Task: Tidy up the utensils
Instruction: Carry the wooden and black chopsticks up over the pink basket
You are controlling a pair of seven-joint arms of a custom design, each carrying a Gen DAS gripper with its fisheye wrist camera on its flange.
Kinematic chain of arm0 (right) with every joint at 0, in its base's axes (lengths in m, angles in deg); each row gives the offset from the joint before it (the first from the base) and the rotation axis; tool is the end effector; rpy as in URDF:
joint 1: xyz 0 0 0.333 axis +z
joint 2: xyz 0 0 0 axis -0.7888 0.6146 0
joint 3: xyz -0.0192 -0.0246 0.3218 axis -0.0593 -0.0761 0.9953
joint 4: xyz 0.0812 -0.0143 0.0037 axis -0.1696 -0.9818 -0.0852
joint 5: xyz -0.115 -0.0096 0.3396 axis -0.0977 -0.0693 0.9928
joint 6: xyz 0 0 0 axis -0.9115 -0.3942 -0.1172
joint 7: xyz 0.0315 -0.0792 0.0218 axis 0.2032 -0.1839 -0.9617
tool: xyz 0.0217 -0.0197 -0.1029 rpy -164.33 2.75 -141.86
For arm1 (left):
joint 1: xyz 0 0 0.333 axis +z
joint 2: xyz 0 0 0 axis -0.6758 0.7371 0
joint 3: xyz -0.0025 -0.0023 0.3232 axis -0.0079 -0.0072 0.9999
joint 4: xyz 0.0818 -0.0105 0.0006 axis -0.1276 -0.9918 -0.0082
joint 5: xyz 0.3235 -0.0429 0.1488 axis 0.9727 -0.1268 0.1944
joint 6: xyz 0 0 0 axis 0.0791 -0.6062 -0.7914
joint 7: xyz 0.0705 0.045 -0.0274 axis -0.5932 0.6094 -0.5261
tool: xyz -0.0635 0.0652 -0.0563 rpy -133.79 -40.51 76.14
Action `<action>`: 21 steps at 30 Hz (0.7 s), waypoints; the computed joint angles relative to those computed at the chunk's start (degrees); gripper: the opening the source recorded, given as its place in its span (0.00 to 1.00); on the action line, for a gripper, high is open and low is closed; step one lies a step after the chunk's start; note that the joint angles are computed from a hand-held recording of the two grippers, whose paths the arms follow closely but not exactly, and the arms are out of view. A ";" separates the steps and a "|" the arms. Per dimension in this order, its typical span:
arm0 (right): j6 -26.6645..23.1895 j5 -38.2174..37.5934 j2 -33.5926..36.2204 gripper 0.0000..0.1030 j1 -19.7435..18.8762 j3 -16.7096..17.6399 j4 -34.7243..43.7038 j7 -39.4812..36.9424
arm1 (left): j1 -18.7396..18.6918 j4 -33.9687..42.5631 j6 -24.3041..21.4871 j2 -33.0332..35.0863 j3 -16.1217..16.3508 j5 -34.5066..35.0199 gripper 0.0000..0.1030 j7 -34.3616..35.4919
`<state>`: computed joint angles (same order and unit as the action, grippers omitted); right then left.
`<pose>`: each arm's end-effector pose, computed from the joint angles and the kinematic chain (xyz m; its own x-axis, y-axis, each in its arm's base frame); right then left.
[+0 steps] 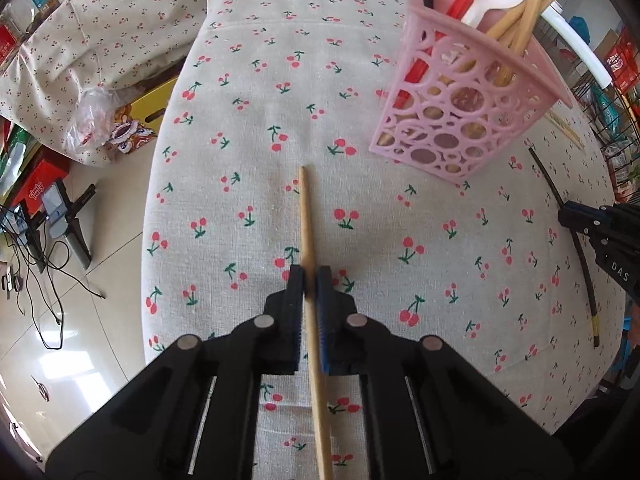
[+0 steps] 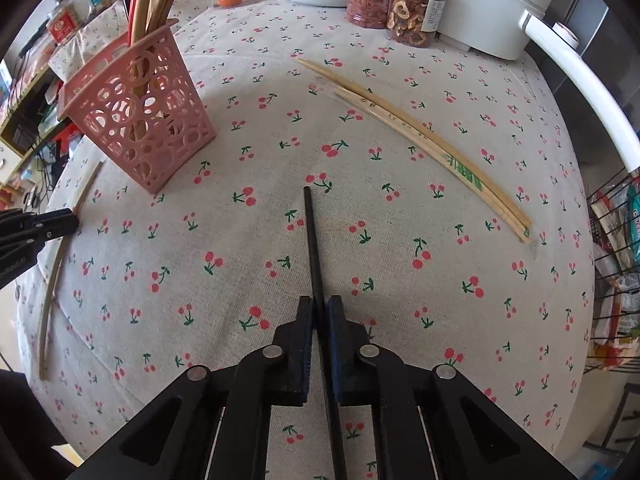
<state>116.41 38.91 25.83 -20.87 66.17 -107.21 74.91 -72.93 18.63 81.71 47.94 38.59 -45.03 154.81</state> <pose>0.5136 0.3527 0.3791 -0.2374 -0.9711 0.0243 -0.9434 0.2245 -0.2441 0.6092 -0.4596 0.3879 -0.5634 -0.8254 0.0360 -0.8021 0.5360 -0.2633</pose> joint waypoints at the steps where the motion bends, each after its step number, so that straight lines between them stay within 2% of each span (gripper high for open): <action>1: -2.09 -0.75 0.99 0.06 0.52 -0.10 1.90 -0.21 | 0.26 -1.55 1.06 -0.89 -0.06 -0.47 0.07 -1.03; 4: -5.03 -2.10 1.66 0.05 1.74 -0.38 4.08 1.11 | 1.27 -7.97 6.74 -5.19 -0.83 -1.38 0.07 -2.35; 7: -3.11 -5.71 -1.71 0.05 3.30 -0.78 1.72 5.00 | 2.88 -15.13 14.80 -10.57 -1.95 -2.39 0.07 -2.73; 11: 2.08 -14.63 -7.79 0.05 4.38 -0.74 -2.25 13.26 | 5.04 -23.62 25.25 -16.95 -3.45 -4.48 0.07 -2.45; 13: 3.15 -19.84 -9.85 0.05 4.80 -0.16 -3.21 17.93 | 5.71 -26.76 30.65 -19.21 -3.96 -5.12 0.07 -2.25; 17: 3.66 -28.87 -12.75 0.05 4.60 1.34 -3.97 24.67 | 8.85 -30.47 41.03 -21.33 -7.29 -9.81 0.07 1.05; 21: 3.69 -38.19 -15.59 0.05 3.57 2.79 -5.03 30.97 | 9.89 -31.15 49.75 -21.63 -8.82 -11.98 0.07 3.16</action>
<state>120.10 0.72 10.24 -17.30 68.96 -112.23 105.88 -63.03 -12.52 131.46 26.31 29.77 -57.01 157.97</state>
